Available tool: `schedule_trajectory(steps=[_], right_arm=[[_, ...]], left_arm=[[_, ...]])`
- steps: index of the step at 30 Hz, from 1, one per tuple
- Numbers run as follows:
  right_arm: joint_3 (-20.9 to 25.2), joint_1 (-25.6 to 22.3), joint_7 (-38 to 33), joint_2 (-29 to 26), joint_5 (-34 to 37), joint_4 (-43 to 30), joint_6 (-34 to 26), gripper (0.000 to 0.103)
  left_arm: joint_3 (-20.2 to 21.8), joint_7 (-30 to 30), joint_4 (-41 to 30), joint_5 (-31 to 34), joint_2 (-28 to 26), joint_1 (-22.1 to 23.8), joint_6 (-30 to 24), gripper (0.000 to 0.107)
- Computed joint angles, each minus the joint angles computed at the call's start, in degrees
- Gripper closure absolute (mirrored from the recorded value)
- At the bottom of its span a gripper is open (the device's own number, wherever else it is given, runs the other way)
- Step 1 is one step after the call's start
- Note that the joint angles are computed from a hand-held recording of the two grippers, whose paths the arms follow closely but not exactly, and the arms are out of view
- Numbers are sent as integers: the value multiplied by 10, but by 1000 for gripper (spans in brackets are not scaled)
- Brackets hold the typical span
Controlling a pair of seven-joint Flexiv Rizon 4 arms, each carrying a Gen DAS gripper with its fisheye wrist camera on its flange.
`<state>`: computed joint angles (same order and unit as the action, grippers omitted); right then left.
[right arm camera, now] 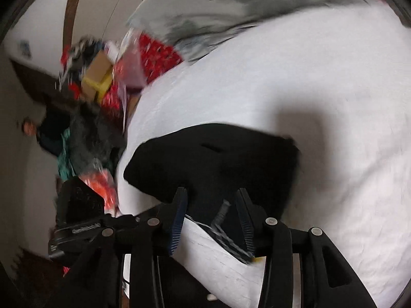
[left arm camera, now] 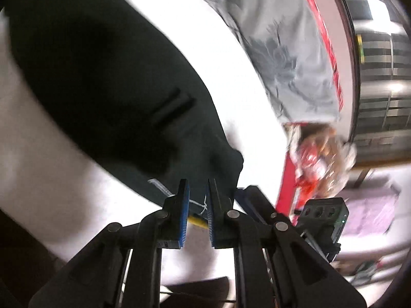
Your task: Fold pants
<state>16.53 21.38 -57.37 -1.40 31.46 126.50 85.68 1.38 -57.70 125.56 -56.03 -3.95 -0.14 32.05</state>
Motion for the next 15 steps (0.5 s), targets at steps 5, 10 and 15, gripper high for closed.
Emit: schedule_trajectory(steps=[5,10,15], right_arm=[[-13,4,68,-37,-63,43,20,83],[18,-28,60,-25,-46,50,54,85],[-19,1,194,-2,-182,101,127,75]], left_arm=[[-20,-37,-27,69,-67,-9,60,101],[-15,-15,-34,69,-54,9,23,101],[-5,-2,-40,75,-42,21,1,100]])
